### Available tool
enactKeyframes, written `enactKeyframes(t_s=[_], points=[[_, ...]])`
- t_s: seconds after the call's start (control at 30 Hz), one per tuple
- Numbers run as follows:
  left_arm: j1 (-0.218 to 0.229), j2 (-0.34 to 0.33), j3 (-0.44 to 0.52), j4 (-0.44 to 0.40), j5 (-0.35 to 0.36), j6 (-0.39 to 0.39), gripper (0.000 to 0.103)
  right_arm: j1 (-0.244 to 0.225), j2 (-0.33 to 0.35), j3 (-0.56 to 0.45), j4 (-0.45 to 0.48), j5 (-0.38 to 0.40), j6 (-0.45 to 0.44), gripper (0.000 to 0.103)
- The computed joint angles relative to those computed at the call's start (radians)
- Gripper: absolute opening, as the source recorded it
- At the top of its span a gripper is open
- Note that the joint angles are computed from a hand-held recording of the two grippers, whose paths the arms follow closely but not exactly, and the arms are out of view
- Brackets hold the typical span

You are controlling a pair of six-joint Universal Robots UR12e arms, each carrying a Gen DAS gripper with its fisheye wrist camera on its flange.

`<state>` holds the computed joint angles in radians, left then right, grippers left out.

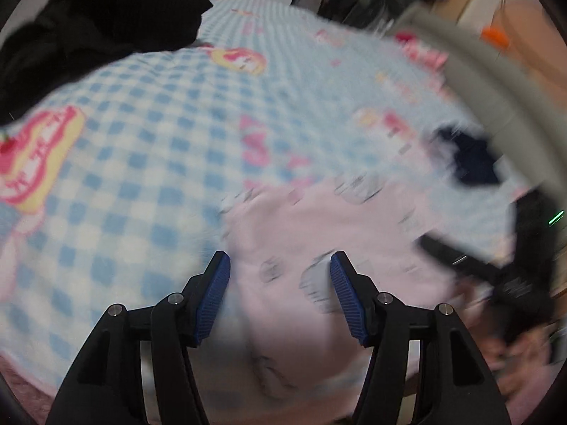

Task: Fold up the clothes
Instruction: 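Grasp the folded pants bundle with both grippers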

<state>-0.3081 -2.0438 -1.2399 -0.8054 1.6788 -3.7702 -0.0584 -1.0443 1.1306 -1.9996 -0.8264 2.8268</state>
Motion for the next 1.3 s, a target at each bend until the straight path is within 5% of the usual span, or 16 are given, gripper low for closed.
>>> enactKeyframes(t_s=[0.17, 0.27, 0.4, 0.53, 0.77, 0.8, 0.87, 0.97, 1.17, 1.3], points=[[-0.008, 0.021, -0.026, 0.019, 0.087, -0.077, 0.057, 0.005, -0.020, 0.030, -0.112, -0.072, 0.027, 0.061], [0.014, 0.049, -0.087, 0.122, -0.001, -0.155, 0.056, -0.008, -0.033, 0.055, -0.225, -0.072, 0.078, 0.062], [0.038, 0.056, -0.129, 0.228, -0.168, -0.178, 0.056, -0.026, -0.013, 0.014, -0.109, 0.060, 0.050, 0.063], [0.036, 0.041, -0.112, 0.179, -0.188, -0.160, 0.056, 0.001, -0.002, -0.014, 0.049, 0.009, -0.074, 0.063], [0.040, 0.008, -0.083, 0.158, -0.240, -0.121, 0.070, 0.026, 0.027, -0.030, 0.076, -0.027, -0.075, 0.074], [0.033, 0.007, -0.074, 0.143, -0.218, -0.108, 0.068, 0.027, 0.025, -0.024, 0.066, -0.028, -0.070, 0.073], [0.018, 0.007, -0.058, 0.129, -0.178, -0.086, 0.044, 0.027, 0.017, -0.009, 0.040, -0.027, -0.063, 0.057], [-0.005, 0.008, -0.029, 0.103, -0.107, -0.047, 0.028, 0.021, -0.010, 0.018, -0.005, -0.020, -0.064, 0.048], [-0.016, -0.008, 0.021, 0.141, -0.138, -0.063, 0.023, -0.001, -0.028, 0.001, -0.033, 0.017, -0.057, 0.044], [-0.027, -0.085, 0.159, 0.111, -0.167, -0.020, 0.023, -0.021, 0.004, -0.094, -0.017, 0.020, -0.046, 0.044]])
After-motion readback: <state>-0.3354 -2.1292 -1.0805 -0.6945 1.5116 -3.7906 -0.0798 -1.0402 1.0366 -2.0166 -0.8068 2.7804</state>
